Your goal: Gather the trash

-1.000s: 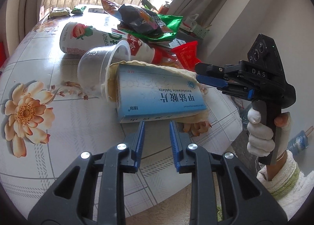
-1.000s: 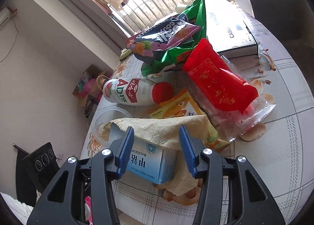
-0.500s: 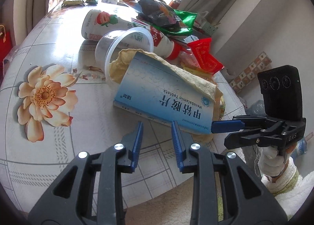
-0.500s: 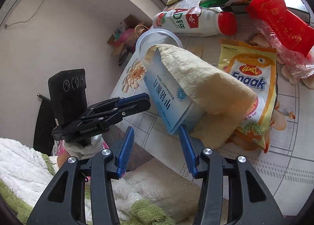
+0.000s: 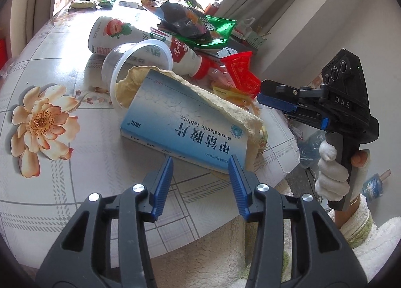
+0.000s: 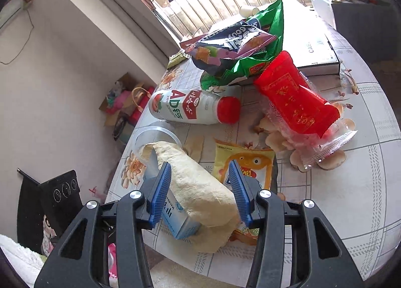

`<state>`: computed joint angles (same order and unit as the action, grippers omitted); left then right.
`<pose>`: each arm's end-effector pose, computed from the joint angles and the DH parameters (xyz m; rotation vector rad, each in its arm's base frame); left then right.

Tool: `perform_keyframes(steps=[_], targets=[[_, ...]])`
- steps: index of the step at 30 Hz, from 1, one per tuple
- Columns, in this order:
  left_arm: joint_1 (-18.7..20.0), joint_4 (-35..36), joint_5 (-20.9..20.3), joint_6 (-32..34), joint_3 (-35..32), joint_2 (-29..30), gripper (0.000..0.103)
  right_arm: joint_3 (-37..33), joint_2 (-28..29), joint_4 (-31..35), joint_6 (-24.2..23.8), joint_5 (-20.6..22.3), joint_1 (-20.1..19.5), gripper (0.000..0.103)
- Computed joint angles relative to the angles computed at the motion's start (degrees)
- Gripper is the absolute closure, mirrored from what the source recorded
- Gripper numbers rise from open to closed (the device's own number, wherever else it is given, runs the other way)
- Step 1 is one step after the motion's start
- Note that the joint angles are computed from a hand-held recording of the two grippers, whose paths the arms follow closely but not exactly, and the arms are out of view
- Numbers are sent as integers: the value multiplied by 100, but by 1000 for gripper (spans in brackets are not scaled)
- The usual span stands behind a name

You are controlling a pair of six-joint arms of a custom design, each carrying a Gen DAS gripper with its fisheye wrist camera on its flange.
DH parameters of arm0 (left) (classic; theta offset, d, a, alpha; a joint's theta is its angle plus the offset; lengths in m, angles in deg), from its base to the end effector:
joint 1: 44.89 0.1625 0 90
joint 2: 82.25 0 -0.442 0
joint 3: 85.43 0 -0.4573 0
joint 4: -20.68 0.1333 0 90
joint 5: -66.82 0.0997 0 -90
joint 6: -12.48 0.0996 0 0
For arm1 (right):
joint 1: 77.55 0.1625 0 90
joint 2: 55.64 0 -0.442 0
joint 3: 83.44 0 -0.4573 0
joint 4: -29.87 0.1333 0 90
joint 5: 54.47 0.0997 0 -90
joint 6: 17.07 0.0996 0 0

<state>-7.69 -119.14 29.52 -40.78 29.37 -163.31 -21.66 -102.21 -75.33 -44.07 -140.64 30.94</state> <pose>-0.3187 -0.5088 0.3148 -0.1871 2.5284 -1.2157 0.4007 -0.7568 0.2641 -1.1888 2.8358 -0.0074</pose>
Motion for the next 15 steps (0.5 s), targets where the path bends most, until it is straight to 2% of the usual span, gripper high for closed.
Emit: perform_keyframes(steps=[4, 6, 9, 13, 15], targets=[[81, -78, -229, 11, -46, 108, 51, -22, 151, 251, -210, -346, 114, 56], [83, -22, -224, -52, -45, 112, 50, 125, 127, 202, -366, -621, 182, 56], [58, 145, -159, -180, -16, 50, 49, 326, 10, 209, -467, -766, 228, 57], [27, 446, -51, -441, 22, -81, 49, 566, -203, 369, -561, -747, 226, 75], [6, 564, 21, -544, 39, -132, 49, 575, -261, 619, -514, -553, 176, 85]])
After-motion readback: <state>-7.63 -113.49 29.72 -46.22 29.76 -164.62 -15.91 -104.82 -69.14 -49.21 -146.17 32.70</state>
